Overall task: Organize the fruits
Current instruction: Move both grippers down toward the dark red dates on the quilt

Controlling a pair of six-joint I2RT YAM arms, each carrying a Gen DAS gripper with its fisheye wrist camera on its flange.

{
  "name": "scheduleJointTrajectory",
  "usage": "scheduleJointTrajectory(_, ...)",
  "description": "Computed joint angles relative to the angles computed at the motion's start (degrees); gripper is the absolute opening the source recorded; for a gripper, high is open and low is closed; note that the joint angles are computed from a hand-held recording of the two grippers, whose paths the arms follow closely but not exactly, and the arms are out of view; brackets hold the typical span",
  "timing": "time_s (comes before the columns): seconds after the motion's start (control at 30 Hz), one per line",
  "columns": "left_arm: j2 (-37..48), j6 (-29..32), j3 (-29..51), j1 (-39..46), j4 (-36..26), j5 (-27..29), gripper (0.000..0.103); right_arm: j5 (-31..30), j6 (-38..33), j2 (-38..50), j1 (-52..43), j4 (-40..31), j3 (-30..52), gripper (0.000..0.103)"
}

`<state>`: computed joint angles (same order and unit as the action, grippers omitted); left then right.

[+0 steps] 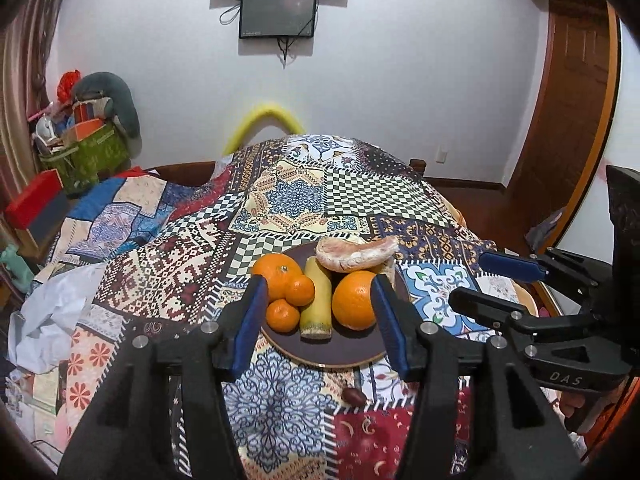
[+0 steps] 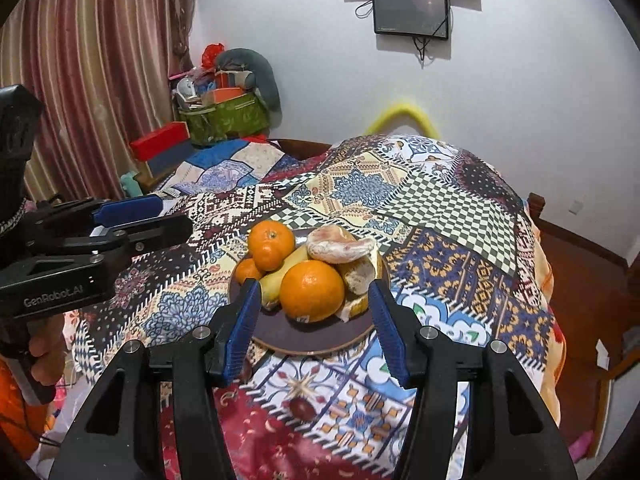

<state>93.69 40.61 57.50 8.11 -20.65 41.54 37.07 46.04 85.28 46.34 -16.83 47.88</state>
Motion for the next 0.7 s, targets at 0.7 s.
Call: scheduleJointTrajectory(0.7,4.61,7.73,-6.53,2.01,-0.69,-5.14,0.054,-1.46,19.53,8.63,6.94,2.52,-4.95,0.055)
